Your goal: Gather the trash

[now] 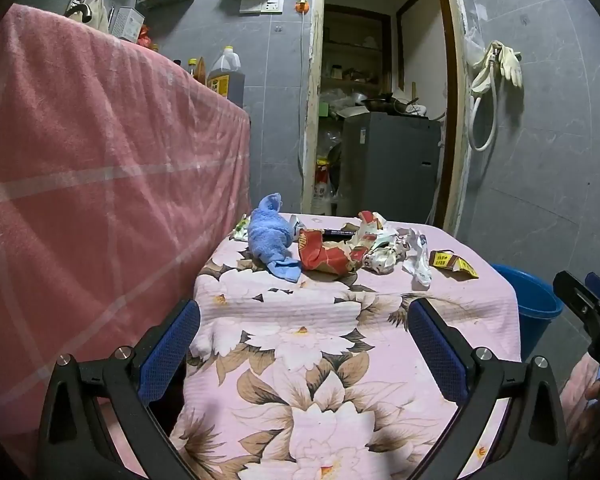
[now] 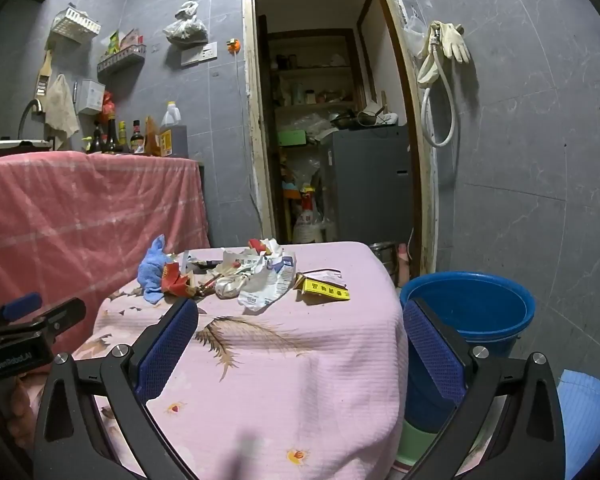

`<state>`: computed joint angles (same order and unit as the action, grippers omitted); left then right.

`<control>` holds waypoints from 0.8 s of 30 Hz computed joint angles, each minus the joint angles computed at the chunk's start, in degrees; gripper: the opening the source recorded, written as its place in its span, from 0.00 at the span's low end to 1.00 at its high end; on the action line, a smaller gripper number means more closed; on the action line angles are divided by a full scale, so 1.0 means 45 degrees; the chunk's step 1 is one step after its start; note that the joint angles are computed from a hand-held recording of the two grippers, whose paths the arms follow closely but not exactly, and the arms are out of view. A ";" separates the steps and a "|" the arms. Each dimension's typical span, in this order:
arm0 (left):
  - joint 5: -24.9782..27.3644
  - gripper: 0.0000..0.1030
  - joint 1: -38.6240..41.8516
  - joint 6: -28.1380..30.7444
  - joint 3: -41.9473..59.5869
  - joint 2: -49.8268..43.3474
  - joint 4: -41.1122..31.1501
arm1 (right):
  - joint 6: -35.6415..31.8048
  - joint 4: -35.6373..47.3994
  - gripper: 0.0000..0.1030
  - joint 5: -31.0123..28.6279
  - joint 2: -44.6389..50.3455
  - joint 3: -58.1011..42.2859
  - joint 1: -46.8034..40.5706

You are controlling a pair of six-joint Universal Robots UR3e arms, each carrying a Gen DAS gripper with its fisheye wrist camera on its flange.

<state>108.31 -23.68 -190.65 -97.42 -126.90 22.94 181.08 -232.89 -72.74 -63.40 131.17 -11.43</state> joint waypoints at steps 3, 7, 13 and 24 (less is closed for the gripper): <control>-0.0024 0.99 0.0022 0.0016 0.0031 -0.0022 -0.0015 | -0.0002 -0.0002 1.00 0.0015 -0.0008 0.0013 -0.0011; -0.0085 0.99 0.0067 0.0067 0.0033 -0.0070 0.0037 | -0.0003 -0.0007 1.00 0.0023 -0.0024 0.0033 -0.0024; -0.0008 0.99 0.0025 0.0130 -0.0023 -0.0061 0.0049 | -0.0012 -0.0004 1.00 0.0056 -0.0038 0.0048 -0.0047; 0.0039 0.99 0.0024 0.0151 0.0051 -0.0085 -0.0010 | -0.0012 -0.0008 1.00 0.0047 -0.0041 0.0054 -0.0053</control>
<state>108.48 -23.57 -189.97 -97.20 -127.28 22.90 181.02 -232.93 -72.53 -63.58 131.42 -11.67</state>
